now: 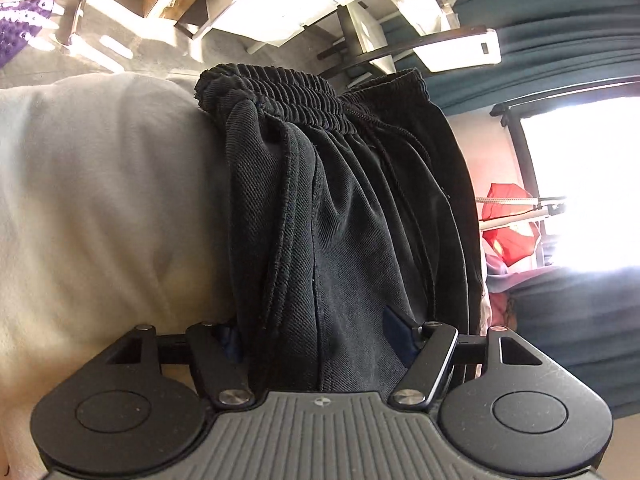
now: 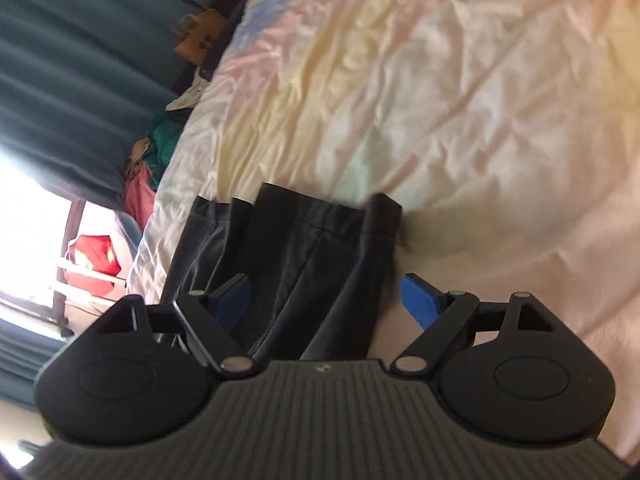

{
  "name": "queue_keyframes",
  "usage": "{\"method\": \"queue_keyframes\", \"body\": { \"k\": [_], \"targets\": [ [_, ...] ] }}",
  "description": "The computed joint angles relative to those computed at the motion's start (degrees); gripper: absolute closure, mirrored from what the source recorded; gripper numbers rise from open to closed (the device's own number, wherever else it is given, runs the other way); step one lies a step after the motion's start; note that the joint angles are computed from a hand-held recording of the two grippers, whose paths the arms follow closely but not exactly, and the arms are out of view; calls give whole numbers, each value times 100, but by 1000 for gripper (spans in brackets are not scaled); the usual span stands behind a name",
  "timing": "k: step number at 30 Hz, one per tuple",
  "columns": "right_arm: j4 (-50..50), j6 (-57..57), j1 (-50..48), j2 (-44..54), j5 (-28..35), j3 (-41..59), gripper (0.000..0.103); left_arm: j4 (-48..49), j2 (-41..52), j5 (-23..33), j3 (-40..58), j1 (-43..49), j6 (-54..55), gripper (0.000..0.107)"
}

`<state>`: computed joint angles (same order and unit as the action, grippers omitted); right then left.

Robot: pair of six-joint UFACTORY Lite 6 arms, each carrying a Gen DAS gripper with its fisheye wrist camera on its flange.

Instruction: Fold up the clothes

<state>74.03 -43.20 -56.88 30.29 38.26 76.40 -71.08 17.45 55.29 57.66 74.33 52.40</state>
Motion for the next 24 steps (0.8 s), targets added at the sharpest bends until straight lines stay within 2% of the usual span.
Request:
{"method": "queue_keyframes", "body": {
  "k": [4, 6, 8, 11, 14, 16, 20, 24],
  "targets": [
    [-475, 895, 237, 759, 238, 593, 18, -8, 84, 58, 15, 94, 89, 38],
    [-223, 878, 337, 998, 434, 731, 18, -36, 144, 102, 53, 117, 116, 38],
    [60, 698, 432, 1055, 496, 737, 23, -149, 242, 189, 130, 112, 190, 36],
    [1069, -261, 432, 929, 874, 533, 23, -437, 166, 523, 21, 162, 602, 28],
    [1570, -868, 423, 700, 1084, 361, 22, -711, -39, 714, -174, 134, 920, 25],
    [1351, -700, 465, 730, 969, 501, 23, -715, -165, 645, -267, 80, 939, 24],
    [-322, 832, 687, 1209, 511, 1142, 23, -644, -300, 428, -355, -41, 876, 24],
    [-106, 575, 627, 1221, 749, 1096, 24, -448, -283, 74, -290, -396, 733, 23]
  ]
}}
